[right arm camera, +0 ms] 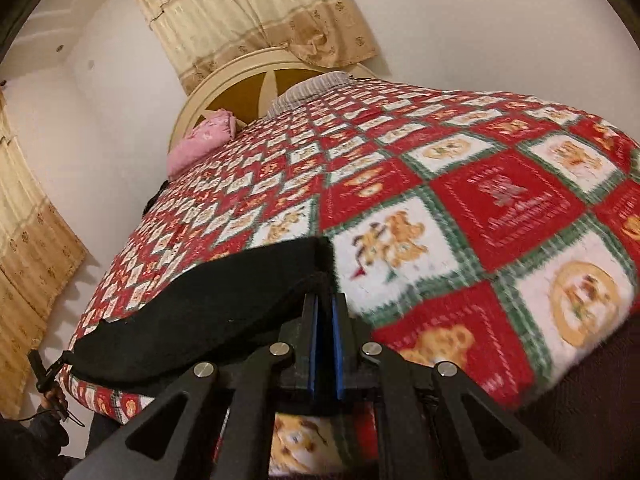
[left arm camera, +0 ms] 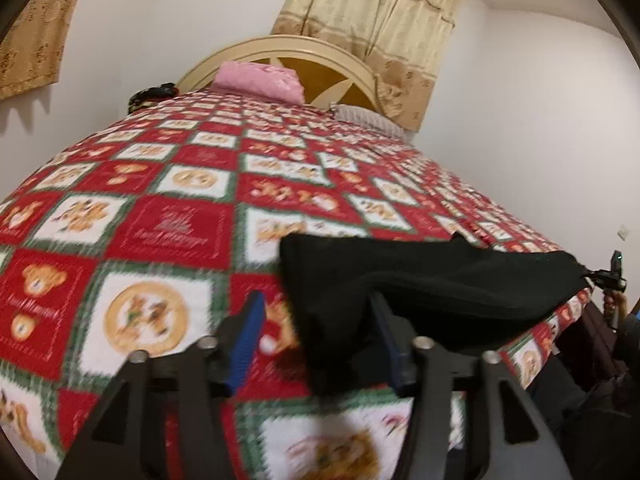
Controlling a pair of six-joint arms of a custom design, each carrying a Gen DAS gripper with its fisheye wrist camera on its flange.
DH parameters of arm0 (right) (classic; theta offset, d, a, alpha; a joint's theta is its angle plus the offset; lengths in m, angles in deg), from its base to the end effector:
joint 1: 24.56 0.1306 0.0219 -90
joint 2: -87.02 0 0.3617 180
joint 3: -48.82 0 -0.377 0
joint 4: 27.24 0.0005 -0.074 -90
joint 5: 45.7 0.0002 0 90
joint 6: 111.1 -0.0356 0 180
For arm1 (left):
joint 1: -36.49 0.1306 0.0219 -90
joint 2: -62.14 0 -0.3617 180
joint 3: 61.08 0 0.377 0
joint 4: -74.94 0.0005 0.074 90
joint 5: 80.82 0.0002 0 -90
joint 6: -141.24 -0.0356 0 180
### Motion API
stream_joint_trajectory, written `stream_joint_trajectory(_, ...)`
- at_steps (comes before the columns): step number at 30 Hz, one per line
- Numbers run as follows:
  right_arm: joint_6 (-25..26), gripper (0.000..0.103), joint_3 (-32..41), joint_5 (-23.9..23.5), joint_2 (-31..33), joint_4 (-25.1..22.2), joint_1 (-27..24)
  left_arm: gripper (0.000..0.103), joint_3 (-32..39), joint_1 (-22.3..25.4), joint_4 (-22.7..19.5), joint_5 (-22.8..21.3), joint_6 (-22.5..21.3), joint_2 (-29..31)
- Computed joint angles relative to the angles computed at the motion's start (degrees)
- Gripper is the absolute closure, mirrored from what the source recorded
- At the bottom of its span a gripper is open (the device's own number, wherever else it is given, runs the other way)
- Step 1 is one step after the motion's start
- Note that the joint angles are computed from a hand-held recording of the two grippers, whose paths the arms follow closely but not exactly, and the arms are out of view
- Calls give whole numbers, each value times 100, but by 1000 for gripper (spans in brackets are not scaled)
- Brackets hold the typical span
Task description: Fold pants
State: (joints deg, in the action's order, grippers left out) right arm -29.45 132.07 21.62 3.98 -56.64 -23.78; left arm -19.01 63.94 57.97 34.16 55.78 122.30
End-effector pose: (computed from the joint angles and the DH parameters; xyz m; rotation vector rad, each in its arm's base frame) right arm 0.5096 0.0202 0.3271 -0.0478 2.3112 0.5399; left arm 0.2620 0.1186 0.2661 -0.3485 2.0991 -0.2407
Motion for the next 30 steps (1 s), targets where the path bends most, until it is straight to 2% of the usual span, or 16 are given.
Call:
stream_joint_trajectory(4,-50,95,-153,472,-251,-49,-86,33,-164,243,-229,-25,-129,-207)
stream_joint_trajectory(10,-555,95,-392,635,-668,244,-185,32,-317,596,-455,-210,-155,-436)
stream_joint_trajectory(13,-507,95,-282,675,-779,258,146,32,-331,903,-470,-83,10,-504)
stream_joint_trajectory(15,-386,94,60,700,-654,75,626,32,-268,967,-443,26,189,-485)
stream_joint_trajectory(16,-322,89,231,649,-547,1,829,32,-232,942,-406,36,281,-458)
stream_joint_trajectory(17,-233,80,439,601,-402,-102,1054,32,-168,898,-356,107,379,-394)
stream_joint_trajectory(18,-137,55,713,542,-197,-250,1321,32,-96,814,-274,177,479,-309)
stream_joint_trajectory(19,-59,39,1007,445,46,-402,1608,32,-20,720,-218,186,542,-223)
stream_joint_trajectory(21,230,39,1598,382,564,-685,2160,32,216,410,-127,140,652,52)
stream_joint_trajectory(23,542,39,2243,611,1098,-1096,2645,32,462,198,-186,147,708,374)
stream_joint_trajectory(24,745,39,2742,556,1505,-1404,2912,32,588,117,-248,150,706,536)
stream_joint_trajectory(26,929,39,3330,437,2025,-1627,3235,32,787,-43,-249,131,742,817)
stream_joint_trajectory(29,1140,42,4696,379,3078,-2275,3725,46,1031,-179,-509,114,660,1103)
stream_joint_trajectory(30,1170,49,5068,361,3357,-2438,3834,53,1063,-227,-558,97,637,1142)
